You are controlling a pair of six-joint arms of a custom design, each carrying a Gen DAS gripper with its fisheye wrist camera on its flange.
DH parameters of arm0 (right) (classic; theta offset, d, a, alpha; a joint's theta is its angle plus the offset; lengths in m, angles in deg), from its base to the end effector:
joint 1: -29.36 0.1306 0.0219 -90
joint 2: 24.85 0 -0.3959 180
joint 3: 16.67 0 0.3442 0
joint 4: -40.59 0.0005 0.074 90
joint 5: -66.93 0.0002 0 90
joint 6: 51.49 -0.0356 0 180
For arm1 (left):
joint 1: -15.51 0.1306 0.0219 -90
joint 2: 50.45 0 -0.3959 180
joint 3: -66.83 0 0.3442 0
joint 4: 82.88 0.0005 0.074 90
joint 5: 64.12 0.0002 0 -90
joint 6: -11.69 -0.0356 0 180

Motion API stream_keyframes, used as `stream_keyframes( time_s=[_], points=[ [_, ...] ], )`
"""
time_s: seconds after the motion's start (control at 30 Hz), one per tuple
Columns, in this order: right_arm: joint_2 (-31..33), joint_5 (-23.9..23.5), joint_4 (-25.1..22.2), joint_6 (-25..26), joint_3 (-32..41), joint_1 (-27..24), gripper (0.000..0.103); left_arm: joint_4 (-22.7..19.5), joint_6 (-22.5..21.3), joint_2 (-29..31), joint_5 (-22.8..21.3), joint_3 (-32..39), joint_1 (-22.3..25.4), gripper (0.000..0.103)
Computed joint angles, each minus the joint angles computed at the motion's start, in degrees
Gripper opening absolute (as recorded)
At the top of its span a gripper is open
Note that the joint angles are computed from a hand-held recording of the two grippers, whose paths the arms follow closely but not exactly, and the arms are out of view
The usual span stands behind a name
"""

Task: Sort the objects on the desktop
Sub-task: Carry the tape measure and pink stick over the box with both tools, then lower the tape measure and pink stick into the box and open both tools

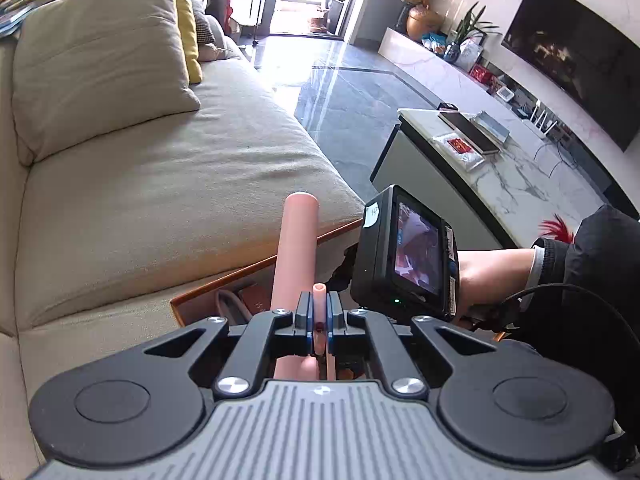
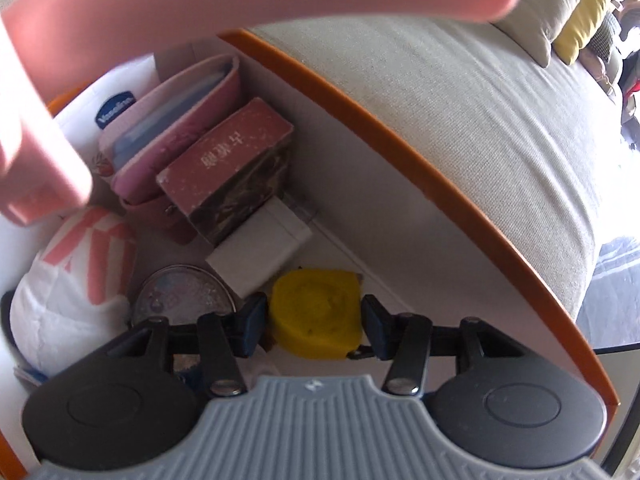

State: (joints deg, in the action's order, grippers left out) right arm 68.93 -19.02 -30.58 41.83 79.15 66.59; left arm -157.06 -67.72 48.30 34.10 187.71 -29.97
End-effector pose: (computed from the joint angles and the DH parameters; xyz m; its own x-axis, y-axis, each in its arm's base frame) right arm 0.3448 0.2582 0.4355 -0.7089 -0.6113 -0.3518 -0.6256 0.7753 -0.0865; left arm 0.3241 -0.3376 0.5653 -0.6845 0.4366 -0.5838 0.6526 0.7238 -0.2238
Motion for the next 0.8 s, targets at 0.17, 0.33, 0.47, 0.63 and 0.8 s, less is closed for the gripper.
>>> stream_keyframes(
  time_s=[0.17, 0.33, 0.47, 0.63, 0.8],
  points=[
    [-1.92, 1.65, -0.75, -0.32, -0.16, -0.55, 0.063, 0.26, 0.72, 2.03, 0.48, 1.25, -0.71, 0.007],
    [-7.35, 7.16, -7.38, -1.81, 1.57, -0.91, 0.063, 1.42, 5.85, 3.86, 4.22, 2.12, -1.50, 0.007],
    [-12.53, 12.02, -12.79, -3.77, 2.79, -1.44, 0.063, 3.21, 11.82, 5.61, 6.57, 2.89, -3.44, 0.007],
    [-15.11, 14.74, -20.50, -9.17, 3.73, -4.71, 0.048, 7.69, 22.45, 8.08, 9.16, 3.09, -5.82, 0.006],
    [-17.41, 9.04, -21.87, -11.91, -0.09, -9.13, 0.036, 13.21, 32.52, 9.78, 8.36, 0.91, -7.83, 0.006]
  ],
)
